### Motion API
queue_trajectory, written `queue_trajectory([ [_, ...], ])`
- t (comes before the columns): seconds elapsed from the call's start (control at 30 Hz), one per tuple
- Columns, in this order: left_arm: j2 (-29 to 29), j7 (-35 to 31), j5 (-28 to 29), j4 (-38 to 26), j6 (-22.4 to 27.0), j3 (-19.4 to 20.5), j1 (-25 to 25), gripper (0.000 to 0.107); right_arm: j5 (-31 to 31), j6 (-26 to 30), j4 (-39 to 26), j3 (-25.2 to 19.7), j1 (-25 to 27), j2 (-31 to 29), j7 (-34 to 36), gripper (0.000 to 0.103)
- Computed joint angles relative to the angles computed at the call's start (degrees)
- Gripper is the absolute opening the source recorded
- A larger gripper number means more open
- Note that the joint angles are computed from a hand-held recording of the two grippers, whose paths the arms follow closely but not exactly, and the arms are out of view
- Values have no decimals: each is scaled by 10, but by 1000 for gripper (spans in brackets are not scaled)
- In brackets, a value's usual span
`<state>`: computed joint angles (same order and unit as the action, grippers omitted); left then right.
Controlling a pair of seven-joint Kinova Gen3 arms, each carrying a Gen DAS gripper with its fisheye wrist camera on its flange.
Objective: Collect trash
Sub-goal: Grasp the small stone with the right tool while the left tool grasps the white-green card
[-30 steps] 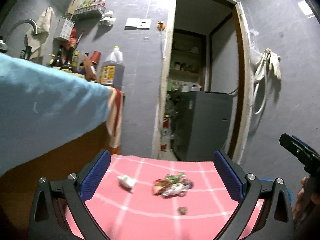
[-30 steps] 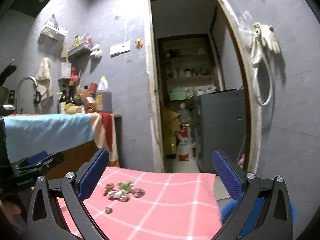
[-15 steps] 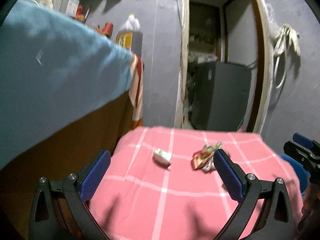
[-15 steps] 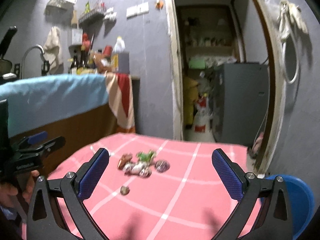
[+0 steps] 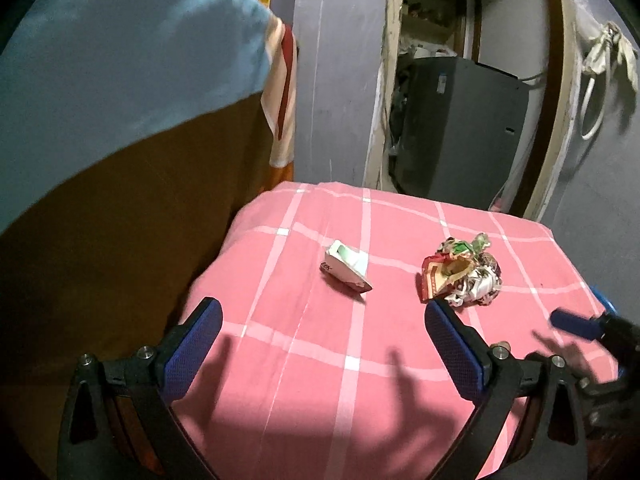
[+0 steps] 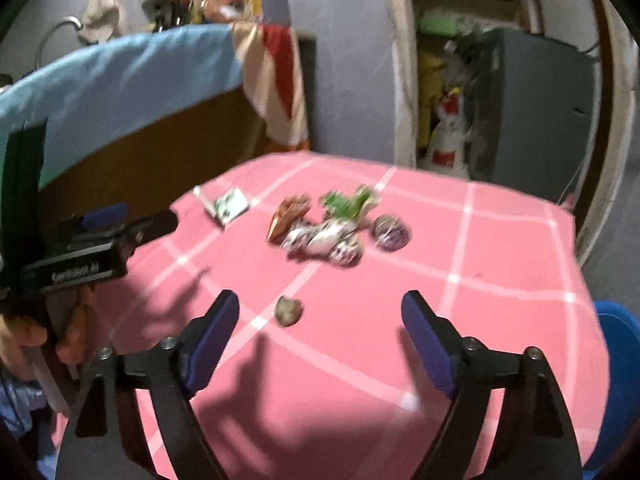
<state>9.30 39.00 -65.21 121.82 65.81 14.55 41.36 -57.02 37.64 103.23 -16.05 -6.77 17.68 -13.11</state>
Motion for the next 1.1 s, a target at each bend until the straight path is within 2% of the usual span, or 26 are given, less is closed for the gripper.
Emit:
queue_trajectory([
  [0.07,-7,0,-4,6,-20,-3,-8,92,36,8,-12,7,-19,5,-30,60],
  [0.17,-15,-8,-7,10,-50,-7,-25,78,84,17,-27,12,-38,12,-70,41],
  [0.23,-20,-15,-7,12,-72,-10,-37,67,107,23,-35,10,-44,16,-91,33],
  [0.4,-25,-20,-9,10,-98,-15,-56,53,144,16,-46,4,-51,23,-129,16],
  [0.5,-29,-19,-11,7,-109,-20,-68,47,152,20,-56,-1,-47,31,-141,15],
  [0.6,-35,-8,-12,9,-124,-23,-80,37,156,24,-65,-5,-43,37,-152,15],
  [0.87,-36,-31,29,4,-167,-29,-106,15,156,27,-86,-12,-31,53,-173,15],
  [1.1,-42,1,4,19,-181,-27,-102,2,142,26,-82,-22,-15,52,-157,15],
])
